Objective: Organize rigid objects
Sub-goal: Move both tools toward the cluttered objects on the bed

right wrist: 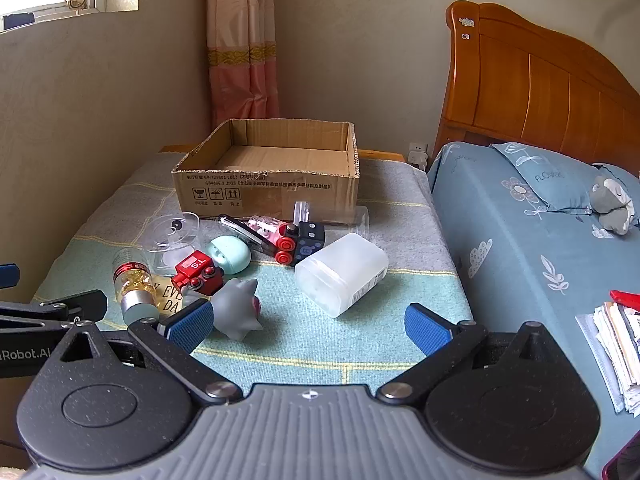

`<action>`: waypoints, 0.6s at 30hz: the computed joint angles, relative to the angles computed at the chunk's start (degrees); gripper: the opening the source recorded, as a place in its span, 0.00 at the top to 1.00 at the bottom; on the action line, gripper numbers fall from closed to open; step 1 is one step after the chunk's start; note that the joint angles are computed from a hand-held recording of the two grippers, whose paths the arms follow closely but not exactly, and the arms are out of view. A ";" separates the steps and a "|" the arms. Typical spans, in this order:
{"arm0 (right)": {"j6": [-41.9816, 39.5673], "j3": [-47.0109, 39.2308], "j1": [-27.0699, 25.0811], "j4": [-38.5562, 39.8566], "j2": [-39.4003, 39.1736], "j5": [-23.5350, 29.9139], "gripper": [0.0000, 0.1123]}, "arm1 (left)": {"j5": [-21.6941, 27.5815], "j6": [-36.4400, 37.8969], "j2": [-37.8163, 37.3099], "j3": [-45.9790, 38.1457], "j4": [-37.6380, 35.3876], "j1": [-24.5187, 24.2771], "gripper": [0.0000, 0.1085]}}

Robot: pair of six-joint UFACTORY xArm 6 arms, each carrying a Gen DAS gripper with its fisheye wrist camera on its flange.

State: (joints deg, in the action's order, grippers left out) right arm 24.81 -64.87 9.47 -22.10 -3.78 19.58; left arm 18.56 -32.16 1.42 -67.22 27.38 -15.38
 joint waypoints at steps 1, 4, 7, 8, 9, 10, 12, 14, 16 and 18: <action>-0.31 -0.13 -0.05 0.29 0.05 0.04 0.08 | 0.00 0.00 0.00 0.00 0.00 0.00 0.06; 0.22 -0.19 0.00 -0.30 0.06 0.11 0.08 | -0.13 -0.02 0.04 0.02 0.05 0.00 0.06; 0.50 -0.07 -0.01 -0.63 -0.06 0.09 0.08 | -0.20 -0.07 0.07 0.03 0.09 -0.01 0.06; 0.55 0.06 0.00 -0.67 -0.09 -0.02 0.08 | -0.17 -0.03 0.08 0.01 0.02 -0.02 0.06; 0.44 0.01 -0.03 -0.60 -0.09 0.00 0.08 | -0.20 -0.06 0.07 0.05 0.02 -0.04 0.06; 0.26 -0.07 -0.06 -0.41 -0.06 0.05 0.08 | -0.19 -0.16 0.07 0.05 0.12 -0.03 0.06; 0.64 0.16 -0.04 -0.78 -0.14 -0.12 0.08 | -0.26 -0.16 0.07 0.09 0.16 -0.02 0.06; 0.52 0.16 -0.05 -0.68 -0.13 -0.12 0.08 | -0.21 -0.16 0.06 0.12 0.07 -0.05 0.06; 0.22 0.04 -0.08 -0.48 -0.15 0.09 0.08 | -0.18 0.03 0.15 0.08 -0.09 -0.08 0.06; 0.24 0.11 -0.15 -0.56 -0.18 0.16 0.08 | -0.26 0.25 0.20 0.11 -0.35 -0.05 0.06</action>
